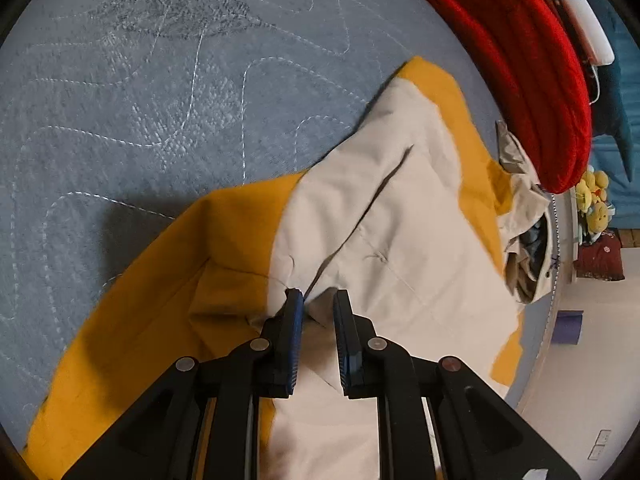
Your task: Fold large clothes
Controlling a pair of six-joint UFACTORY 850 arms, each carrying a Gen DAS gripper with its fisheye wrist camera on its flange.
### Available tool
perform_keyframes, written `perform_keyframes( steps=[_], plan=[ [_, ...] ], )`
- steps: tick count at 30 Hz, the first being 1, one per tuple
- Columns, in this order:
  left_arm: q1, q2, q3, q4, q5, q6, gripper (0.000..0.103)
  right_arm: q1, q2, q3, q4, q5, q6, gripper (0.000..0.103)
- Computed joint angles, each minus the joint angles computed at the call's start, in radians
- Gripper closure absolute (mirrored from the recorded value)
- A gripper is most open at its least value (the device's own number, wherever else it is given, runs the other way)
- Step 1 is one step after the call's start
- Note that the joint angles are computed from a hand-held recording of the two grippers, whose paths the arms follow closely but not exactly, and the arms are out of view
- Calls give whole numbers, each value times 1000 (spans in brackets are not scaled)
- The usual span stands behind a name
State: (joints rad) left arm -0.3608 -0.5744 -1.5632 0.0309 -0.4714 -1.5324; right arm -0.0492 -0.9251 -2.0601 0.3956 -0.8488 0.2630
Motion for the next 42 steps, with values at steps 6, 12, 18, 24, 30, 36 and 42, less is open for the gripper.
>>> perform_keyframes(
  steps=[6, 12, 18, 24, 30, 36, 42],
  plan=[
    [-40, -20, -107, 253, -106, -77, 89, 35, 64, 21, -207, 101, 61, 61],
    [-34, -84, -180, 203, -139, 76, 89, 38, 62, 6, -75, 136, -161, 60],
    [-31, -139, -232, 87, -225, 195, 88, 46, -81, -172, -164, -152, -138, 59],
    [-76, -153, -322, 275, -262, 172, 87, 59, 30, -70, -199, -4, -184, 59],
    [-129, -187, -416, 422, -284, 210, 87, 104, 219, 130, -272, 275, -345, 59],
    [-162, -206, -456, 480, -278, 276, 87, 122, 322, 251, -337, 372, -402, 59],
    [-182, -224, -495, 594, -303, 219, 87, 117, 354, 293, -269, 387, -495, 59]
  ],
)
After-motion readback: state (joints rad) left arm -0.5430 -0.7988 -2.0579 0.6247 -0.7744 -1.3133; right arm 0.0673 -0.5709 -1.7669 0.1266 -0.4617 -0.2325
